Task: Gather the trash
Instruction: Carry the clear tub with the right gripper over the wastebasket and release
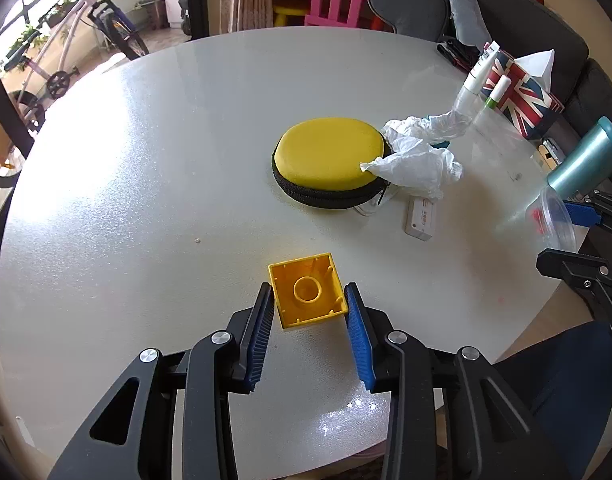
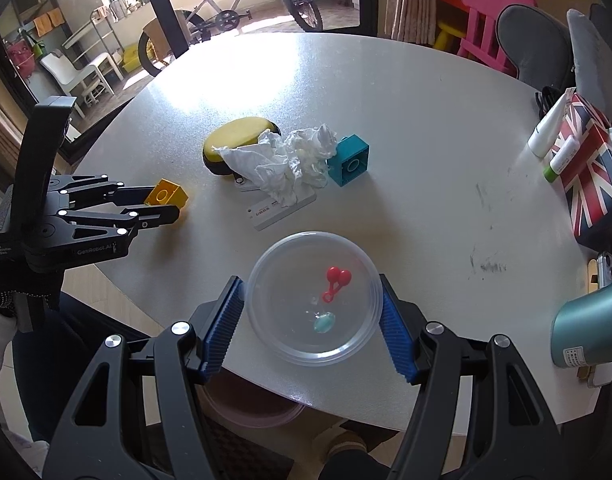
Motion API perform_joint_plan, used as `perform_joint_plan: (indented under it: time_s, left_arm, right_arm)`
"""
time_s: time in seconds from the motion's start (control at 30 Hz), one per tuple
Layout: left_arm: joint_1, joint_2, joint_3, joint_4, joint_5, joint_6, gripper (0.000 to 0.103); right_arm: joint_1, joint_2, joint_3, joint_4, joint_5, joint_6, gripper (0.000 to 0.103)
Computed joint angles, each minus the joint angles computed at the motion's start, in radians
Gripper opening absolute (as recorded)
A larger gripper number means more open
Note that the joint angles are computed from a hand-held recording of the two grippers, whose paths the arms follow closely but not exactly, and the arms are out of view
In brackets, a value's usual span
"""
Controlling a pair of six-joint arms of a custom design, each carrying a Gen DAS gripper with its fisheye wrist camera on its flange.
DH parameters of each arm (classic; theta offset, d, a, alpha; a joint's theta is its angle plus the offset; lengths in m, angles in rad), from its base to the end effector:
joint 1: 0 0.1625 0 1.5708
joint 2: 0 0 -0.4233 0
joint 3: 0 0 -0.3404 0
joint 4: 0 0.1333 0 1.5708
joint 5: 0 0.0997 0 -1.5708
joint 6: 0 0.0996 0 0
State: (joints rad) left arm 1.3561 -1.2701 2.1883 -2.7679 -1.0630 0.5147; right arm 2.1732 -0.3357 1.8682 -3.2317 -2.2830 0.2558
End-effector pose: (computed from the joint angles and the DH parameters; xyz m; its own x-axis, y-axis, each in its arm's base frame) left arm 0.0813 -0.4802 0.2401 -0.6671 0.5106 -0.5424 0.6126 0.7903 -0.0095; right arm 0.3515 -0.3908 -0.1002 -0.7915 -0.1415 0.5946 -0.3739 0.8817 -0.2879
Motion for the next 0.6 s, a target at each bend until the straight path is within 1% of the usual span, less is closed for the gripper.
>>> perform_joint_plan:
  time_s: [0.27, 0.4, 0.6]
  left_arm:
    - [-0.026, -0.078, 0.042, 0.012, -0.015, 0.017, 0.035]
    - [-0.039, -0.137, 0.074, 0.039, -0.033, 0.022, 0.035]
    - [-0.069, -0.237, 0.126, 0.079, -0.061, 0.021, 0.035]
  right_arm:
    - [0.026, -0.003, 0.015, -0.023, -0.015, 0.000, 0.065]
    - [0.042, -0.012, 0.031, -0.035, -0.013, 0.004, 0.065]
    - [0.086, -0.023, 0.049, -0.041, -0.007, 0.016, 0.065]
